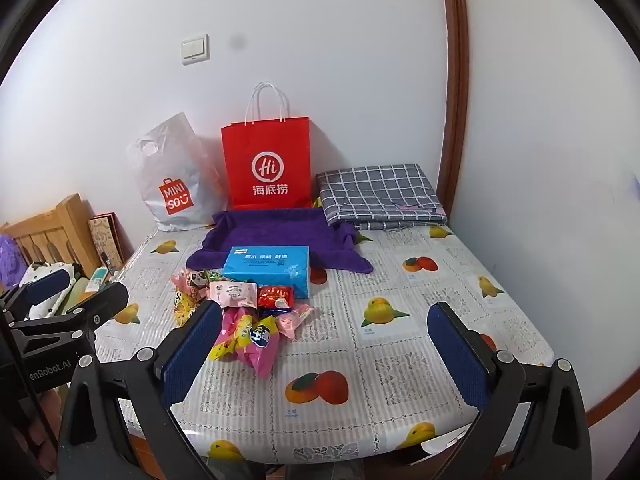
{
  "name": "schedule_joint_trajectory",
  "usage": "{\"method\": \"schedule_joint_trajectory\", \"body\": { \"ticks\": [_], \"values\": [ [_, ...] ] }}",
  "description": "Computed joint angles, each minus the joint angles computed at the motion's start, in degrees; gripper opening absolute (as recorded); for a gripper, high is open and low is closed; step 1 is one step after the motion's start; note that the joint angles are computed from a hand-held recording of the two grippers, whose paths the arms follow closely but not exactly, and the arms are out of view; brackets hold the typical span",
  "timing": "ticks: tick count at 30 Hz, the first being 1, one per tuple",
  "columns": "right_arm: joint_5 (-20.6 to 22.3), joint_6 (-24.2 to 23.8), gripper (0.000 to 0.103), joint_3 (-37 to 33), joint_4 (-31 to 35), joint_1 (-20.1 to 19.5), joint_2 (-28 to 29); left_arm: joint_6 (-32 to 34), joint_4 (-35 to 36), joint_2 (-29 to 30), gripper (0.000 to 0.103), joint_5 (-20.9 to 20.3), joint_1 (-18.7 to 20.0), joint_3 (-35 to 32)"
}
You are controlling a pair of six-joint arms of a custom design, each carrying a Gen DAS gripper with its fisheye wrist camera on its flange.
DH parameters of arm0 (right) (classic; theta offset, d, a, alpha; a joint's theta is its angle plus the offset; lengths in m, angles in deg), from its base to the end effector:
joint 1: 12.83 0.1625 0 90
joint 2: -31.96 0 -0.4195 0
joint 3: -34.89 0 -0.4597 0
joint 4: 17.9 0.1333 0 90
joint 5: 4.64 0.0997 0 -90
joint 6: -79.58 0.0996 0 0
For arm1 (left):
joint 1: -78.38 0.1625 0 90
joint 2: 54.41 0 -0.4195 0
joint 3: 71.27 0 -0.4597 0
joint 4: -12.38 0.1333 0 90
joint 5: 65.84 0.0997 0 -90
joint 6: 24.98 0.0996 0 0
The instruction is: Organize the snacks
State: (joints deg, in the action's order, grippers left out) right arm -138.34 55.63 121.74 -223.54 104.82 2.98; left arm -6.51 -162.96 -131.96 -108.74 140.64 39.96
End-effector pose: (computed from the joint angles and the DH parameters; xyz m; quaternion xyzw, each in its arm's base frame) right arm 0.3938 -0.6128 0.0224 0.1918 -0.8099 0.4586 0.3112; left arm -0.0911 -0.6164 0.3533 0.1637 0.8273 -0.4272 0.3262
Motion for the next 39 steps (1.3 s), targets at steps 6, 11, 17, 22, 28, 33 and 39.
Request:
{"method": "schedule_joint_trajectory", "body": {
  "ticks": [6, 11, 17, 22, 28, 33, 39],
  "values": [
    [0.2, 0.02, 0.102, 0.2, -0.13, -0.05, -0.16, -0.12, 0.6, 0.09, 0.102, -0.41, 0.23, -0.48],
    [0.35, -0.24, 0.102, 0.59, -0.69, 0.01, -0.23, 0.03, -0.2, 0.21, 0.102, -0.01, -0.04, -0.1],
    [0.68, -0.3, 0.102, 0.67, -0.81, 0.02, -0.27, -0.02, -0.7, 0.82, 0.102, 0.03, -0.3, -0.21],
    [0.72, -0.48, 0.102, 0.7, -1.0, 0.09, -0.19, -0.07, -0.8, 0.64, 0.102, 0.07, -0.26, 0.08],
    [0.96, -0.49, 0.102, 0.81, -1.26, 0.09, -0.18, -0.03, -0.93, 0.69, 0.102, 0.02, -0.25, 0.04],
    [1.08, -0.49, 0.102, 0.91, -1.29, 0.07, -0.24, 0.08, -1.02, 0.58, 0.102, -0.12, -0.22, 0.17],
    [1.02, -0.43, 0.102, 0.94, -1.27, 0.08, -0.21, -0.2, -0.68, 0.55, 0.102, -0.19, -0.31, -0.06]
  ]
}}
